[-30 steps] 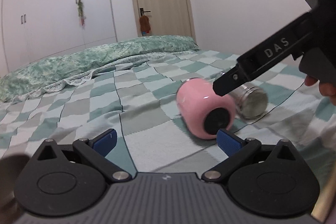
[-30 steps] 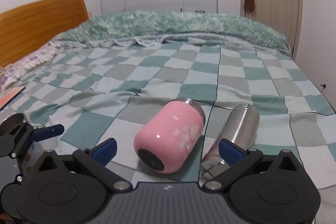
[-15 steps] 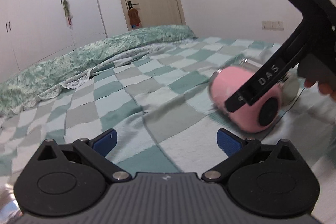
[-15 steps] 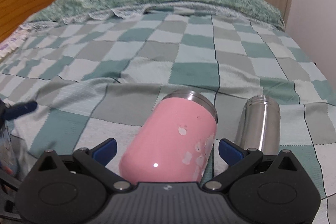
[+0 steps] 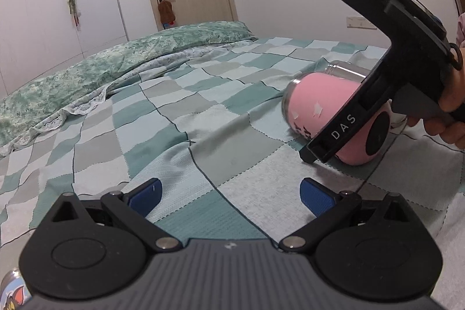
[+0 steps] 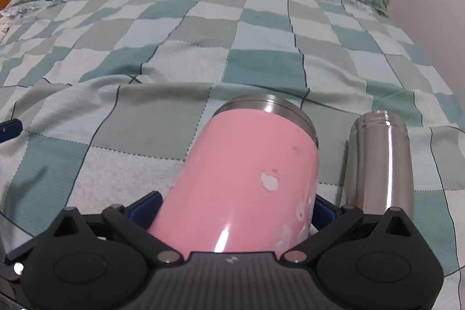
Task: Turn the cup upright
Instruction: 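Close the right gripper around the pink cup's body and lift it, then open the right gripper while the left gripper closes on the pink cup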
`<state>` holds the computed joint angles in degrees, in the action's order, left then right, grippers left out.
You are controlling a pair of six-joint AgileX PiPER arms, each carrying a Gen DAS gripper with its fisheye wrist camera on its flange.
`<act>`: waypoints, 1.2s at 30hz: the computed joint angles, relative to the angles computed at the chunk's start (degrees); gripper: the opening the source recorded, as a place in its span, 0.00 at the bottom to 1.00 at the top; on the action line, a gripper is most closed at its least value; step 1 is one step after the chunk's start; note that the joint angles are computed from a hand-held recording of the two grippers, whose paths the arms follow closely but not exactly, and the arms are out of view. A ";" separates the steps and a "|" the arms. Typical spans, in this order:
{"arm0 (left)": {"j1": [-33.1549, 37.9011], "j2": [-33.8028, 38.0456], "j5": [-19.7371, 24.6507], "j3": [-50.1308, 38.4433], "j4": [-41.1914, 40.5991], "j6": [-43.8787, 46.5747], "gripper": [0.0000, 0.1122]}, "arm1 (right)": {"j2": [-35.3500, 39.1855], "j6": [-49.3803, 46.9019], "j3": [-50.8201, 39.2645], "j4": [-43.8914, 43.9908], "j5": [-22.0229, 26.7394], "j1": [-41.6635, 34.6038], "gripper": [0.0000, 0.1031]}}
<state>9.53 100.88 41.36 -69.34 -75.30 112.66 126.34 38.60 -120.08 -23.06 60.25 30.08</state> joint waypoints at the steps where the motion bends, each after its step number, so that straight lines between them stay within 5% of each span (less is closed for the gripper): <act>1: 0.08 0.04 0.16 -0.05 0.02 -0.14 0.92 | -0.60 0.24 1.27 -0.68 -1.12 0.14 0.91; 10: 1.15 -2.52 1.55 1.91 -1.00 0.39 0.92 | -6.81 2.84 10.97 0.08 -9.09 -0.91 0.84; 20: 5.51 -12.14 6.23 9.28 -1.09 -0.07 0.92 | -16.87 7.71 21.07 -2.46 -11.81 2.57 0.83; 36: 29.10 -33.43 22.52 25.10 5.44 -2.12 0.92 | -32.87 24.87 41.39 -6.27 -14.87 17.71 0.83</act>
<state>38.64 67.45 63.88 -44.24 -69.85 110.54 93.47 63.47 -78.70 -29.32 45.38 47.78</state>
